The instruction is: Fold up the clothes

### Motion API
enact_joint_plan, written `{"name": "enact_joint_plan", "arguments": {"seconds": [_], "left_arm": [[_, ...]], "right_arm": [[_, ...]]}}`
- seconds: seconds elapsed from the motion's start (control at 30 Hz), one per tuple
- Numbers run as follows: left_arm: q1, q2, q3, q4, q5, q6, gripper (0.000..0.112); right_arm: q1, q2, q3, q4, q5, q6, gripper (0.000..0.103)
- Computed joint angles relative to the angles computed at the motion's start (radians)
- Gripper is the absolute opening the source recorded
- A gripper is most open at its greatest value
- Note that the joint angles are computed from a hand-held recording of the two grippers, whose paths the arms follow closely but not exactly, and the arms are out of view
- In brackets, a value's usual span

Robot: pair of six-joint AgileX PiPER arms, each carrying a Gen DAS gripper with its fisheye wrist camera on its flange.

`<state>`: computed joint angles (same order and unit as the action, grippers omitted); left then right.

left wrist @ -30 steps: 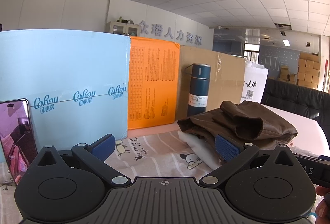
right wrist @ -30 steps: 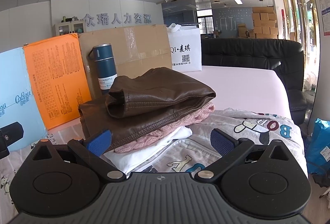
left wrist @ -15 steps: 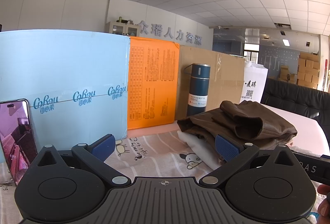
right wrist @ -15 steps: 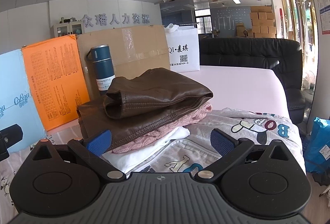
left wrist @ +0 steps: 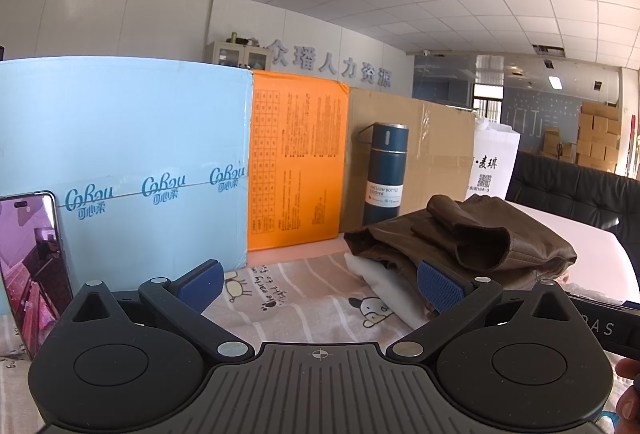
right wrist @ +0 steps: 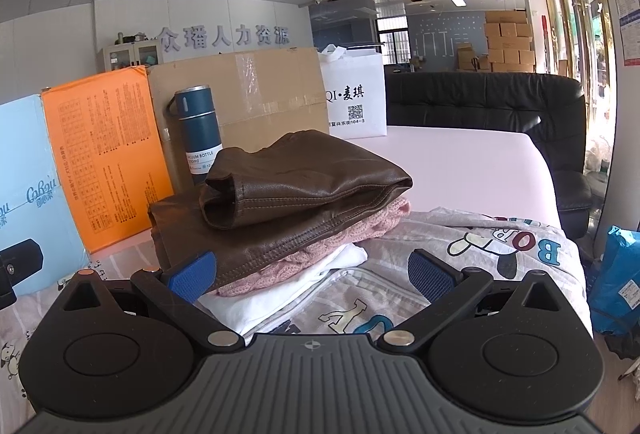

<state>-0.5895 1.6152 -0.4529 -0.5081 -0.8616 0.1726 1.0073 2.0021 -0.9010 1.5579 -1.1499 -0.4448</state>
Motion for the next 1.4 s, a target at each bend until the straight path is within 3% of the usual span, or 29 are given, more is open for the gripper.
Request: {"name": "enact_joint_plan", "arguments": {"seconds": [1.4], "left_arm": [[-0.008,-0.009,0.009,0.012,-0.007,-0.007,0.103]], "right_arm": [[0.007,-0.012,-0.011,0.037,0.013,-0.062,0.103]]}}
